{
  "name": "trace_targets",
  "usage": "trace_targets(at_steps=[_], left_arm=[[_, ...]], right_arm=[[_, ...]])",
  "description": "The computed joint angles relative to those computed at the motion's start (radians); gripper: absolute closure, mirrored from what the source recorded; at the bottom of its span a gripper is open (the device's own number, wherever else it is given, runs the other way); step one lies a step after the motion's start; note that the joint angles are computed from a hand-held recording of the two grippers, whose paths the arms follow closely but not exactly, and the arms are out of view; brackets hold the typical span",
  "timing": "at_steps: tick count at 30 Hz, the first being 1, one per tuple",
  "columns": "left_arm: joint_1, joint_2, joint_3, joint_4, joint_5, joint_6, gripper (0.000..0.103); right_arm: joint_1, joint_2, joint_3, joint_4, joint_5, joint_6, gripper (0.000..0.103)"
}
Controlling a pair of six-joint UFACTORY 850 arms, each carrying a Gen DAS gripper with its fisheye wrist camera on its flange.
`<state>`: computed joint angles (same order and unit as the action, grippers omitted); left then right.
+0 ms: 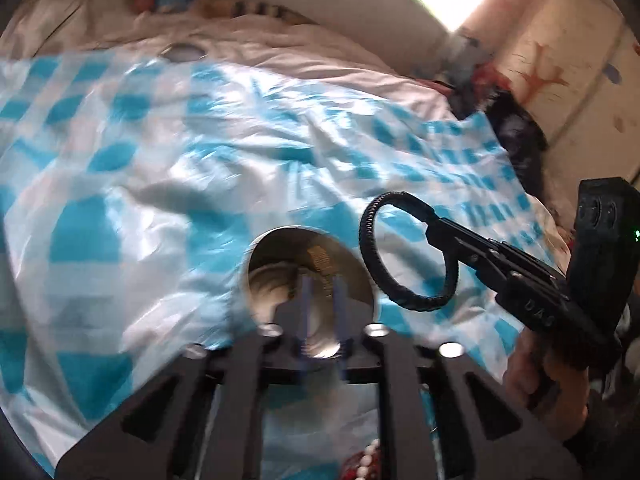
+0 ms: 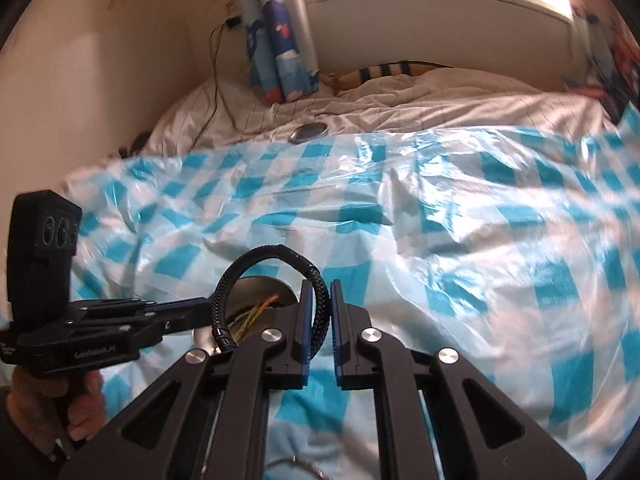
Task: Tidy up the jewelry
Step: 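Carry both items over the silver tin and open both tools to drop them, then grasp the silver wire bangle with the right tool while the left grasps the white bead bracelet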
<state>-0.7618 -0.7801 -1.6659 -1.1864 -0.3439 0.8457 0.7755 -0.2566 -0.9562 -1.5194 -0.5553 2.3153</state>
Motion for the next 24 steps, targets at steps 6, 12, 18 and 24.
trace_targets(at_steps=[6, 12, 18, 24], left_arm=[[0.004, 0.112, 0.125, -0.046, 0.159, 0.035, 0.05], [-0.034, 0.19, 0.24, 0.151, 0.136, -0.027, 0.045], [-0.108, 0.223, 0.338, 0.338, 0.123, -0.106, 0.041], [-0.163, 0.239, 0.383, 0.275, 0.169, 0.051, 0.04]], right_arm=[[-0.015, -0.108, -0.11, 0.165, 0.073, -0.269, 0.092], [0.017, 0.021, 0.018, 0.119, 0.056, -0.112, 0.079], [0.103, 0.144, 0.197, 0.281, 0.095, -0.042, 0.076], [0.142, 0.079, 0.139, 0.416, 0.027, -0.226, 0.076]])
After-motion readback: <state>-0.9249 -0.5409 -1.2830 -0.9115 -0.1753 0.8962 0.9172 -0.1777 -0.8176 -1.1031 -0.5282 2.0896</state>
